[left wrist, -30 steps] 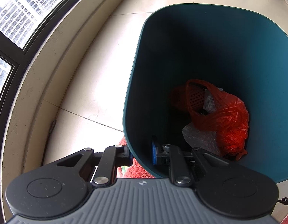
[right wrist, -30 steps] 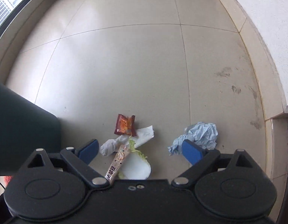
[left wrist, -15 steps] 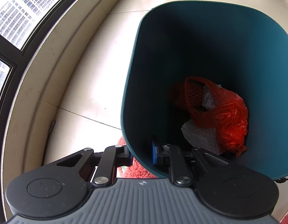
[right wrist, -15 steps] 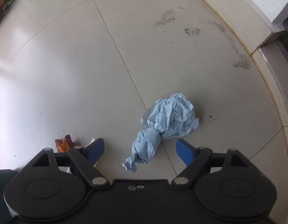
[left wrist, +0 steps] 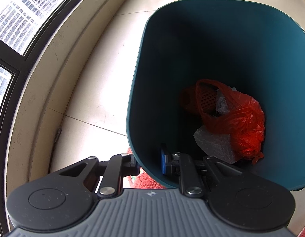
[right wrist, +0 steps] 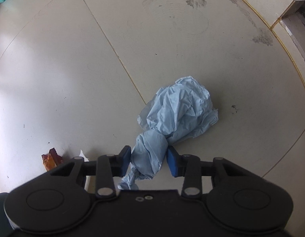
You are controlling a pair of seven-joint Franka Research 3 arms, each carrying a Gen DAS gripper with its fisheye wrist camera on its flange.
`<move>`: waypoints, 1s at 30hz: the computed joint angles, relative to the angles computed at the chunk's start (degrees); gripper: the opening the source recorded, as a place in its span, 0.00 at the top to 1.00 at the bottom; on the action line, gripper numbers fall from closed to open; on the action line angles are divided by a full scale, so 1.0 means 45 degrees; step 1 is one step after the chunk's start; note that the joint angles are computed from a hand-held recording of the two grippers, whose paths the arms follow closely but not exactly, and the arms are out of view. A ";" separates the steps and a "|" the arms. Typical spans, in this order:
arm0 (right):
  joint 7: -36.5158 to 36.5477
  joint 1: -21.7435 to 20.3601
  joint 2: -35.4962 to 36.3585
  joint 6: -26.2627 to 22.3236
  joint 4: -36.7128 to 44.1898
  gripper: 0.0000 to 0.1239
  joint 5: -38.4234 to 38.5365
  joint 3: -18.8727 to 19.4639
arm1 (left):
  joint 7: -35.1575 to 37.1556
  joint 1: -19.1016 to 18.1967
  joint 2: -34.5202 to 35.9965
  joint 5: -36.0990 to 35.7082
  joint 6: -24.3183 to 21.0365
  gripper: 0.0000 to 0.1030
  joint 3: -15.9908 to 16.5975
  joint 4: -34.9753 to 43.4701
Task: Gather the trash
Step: 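Carry the blue crumpled paper into the teal bin and release it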
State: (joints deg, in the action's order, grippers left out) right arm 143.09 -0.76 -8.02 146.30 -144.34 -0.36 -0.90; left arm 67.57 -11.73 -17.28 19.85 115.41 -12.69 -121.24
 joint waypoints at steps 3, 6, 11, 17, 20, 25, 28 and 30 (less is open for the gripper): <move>-0.0256 0.0024 -0.0299 -0.0287 0.0017 0.72 -0.0297 0.0070 | -0.0053 -0.0007 -0.0040 0.0013 0.0079 0.83 -0.0003 -0.0095; -0.0708 0.0061 -0.0748 -0.1027 0.0264 0.72 -0.0686 0.0189 | -0.0070 0.0000 -0.0055 -0.0032 0.0125 0.83 0.0025 -0.0142; -0.2176 0.0307 -0.1850 -0.2340 0.0882 0.72 -0.1227 0.0493 | -0.0049 0.0010 -0.0127 -0.0104 0.0218 0.83 0.0057 -0.0191; -0.4005 0.0904 -0.2969 -0.3233 0.1910 0.72 -0.0775 0.0893 | -0.0104 0.0044 -0.0281 -0.0097 0.0377 0.83 0.0069 -0.0393; -0.5082 0.1403 -0.3213 -0.3542 0.2625 0.72 -0.0391 0.1108 | -0.0176 0.0050 -0.0334 0.0072 0.0404 0.83 -0.0005 -0.0468; -0.6359 0.2184 -0.3276 -0.3907 0.3791 0.72 0.0091 0.1572 | -0.0237 -0.0001 -0.0381 -0.0006 0.0388 0.83 0.0002 -0.0470; -0.6965 0.2639 -0.3017 -0.3909 0.4631 0.72 0.0359 0.1795 | -0.0157 0.0000 -0.0395 -0.0146 0.0402 0.83 0.0079 -0.0442; -0.7349 0.2912 -0.2760 -0.3882 0.5212 0.72 0.0547 0.1882 | -0.0089 0.0013 -0.0426 -0.0210 0.0437 0.83 0.0116 -0.0454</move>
